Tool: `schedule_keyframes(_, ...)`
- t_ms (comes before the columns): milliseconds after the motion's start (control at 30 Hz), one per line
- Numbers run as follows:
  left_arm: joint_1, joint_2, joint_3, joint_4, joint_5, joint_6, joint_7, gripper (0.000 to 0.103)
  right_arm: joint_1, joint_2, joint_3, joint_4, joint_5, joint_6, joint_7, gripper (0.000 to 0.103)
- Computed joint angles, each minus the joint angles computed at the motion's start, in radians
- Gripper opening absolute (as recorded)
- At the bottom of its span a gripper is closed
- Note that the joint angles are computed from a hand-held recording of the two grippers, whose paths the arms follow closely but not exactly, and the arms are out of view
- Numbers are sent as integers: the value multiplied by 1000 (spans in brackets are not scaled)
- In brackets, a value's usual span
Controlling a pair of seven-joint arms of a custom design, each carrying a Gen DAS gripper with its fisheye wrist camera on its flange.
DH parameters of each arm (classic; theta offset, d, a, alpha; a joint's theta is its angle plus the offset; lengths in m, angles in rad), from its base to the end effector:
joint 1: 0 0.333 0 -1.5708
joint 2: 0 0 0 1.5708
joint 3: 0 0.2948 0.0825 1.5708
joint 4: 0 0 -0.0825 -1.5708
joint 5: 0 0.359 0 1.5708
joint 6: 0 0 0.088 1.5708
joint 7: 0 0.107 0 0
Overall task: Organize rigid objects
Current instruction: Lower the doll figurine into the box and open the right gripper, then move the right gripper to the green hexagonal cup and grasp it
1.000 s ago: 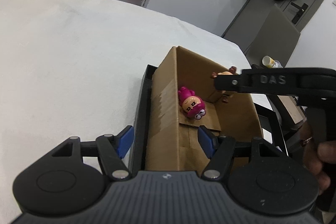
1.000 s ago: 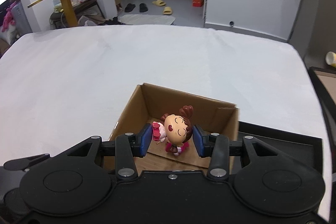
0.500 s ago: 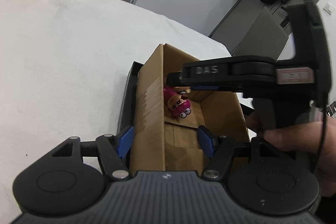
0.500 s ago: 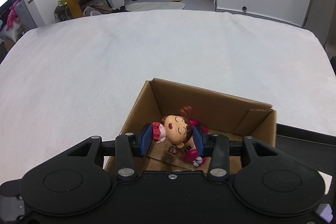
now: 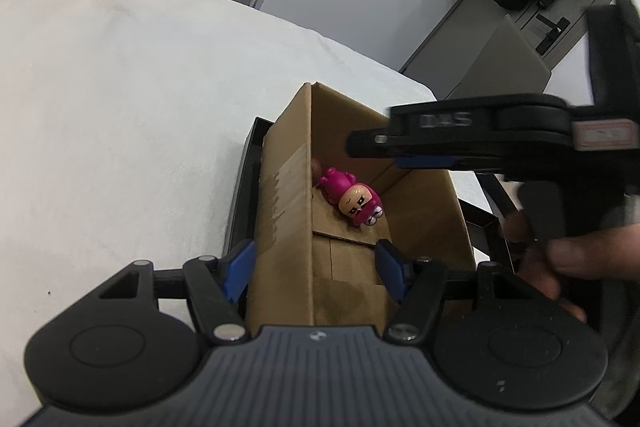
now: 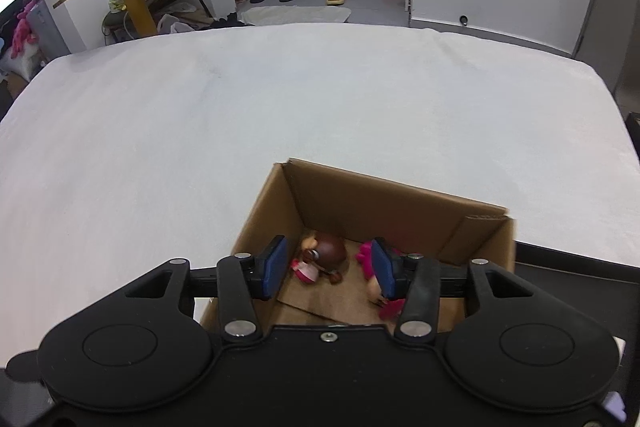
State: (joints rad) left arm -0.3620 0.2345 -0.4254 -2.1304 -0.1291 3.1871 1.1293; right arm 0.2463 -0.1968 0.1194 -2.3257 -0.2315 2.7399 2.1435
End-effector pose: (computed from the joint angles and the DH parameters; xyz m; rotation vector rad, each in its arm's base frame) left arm 0.4379 -0.4042 0.4040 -1.8511 2.1759 -1.2850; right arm 0.4672 0.1910 0.4791 -1.8102 1.8412 -0.4735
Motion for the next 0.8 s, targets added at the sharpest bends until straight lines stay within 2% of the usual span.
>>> schedule_keyframes(200, -18, -1, 24, 15, 7, -33, -14, 66, -8, -107, 1, -58, 3, -46, -22, 70)
schedule_keyframes(267, -21, 3, 27, 26, 6, -56, -15, 71, -15, -150, 5, -76, 1, -73, -29, 76)
schedule_keyframes(367, -64, 4, 76, 31, 37, -66, -46, 74, -28, -217, 9, -100, -3, -119, -37, 80)
schedule_keyframes(433, -66, 3, 75, 26, 46, -48, -48, 74, -35, -265, 12, -117, -5, -156, -47, 81)
schedule_keyframes(467, -84, 0, 94, 20, 57, -32, -57, 74, -39, -292, 12, -126, -6, -181, -55, 82)
schedule_keyframes(533, -199, -13, 220, 13, 144, -14, -139, 73, -46, -340, 14, -142, -9, -226, -71, 81)
schedule_keyframes(600, -282, -19, 312, 13, 226, -15, -214, 67, -49, -391, 13, -156, -8, -285, -96, 81)
schedule_keyframes(633, -305, -21, 338, 13, 257, -15, -244, 64, -51, -418, 9, -166, -9, -313, -113, 81)
schedule_keyframes(700, -343, -25, 383, 14, 318, -23, -301, 49, -55, -463, 10, -176, -11, -373, -143, 81)
schedule_keyframes(800, -413, -28, 466, 20, 432, -37, -405, 37, -62, -521, 11, -188, -13, -446, -178, 81)
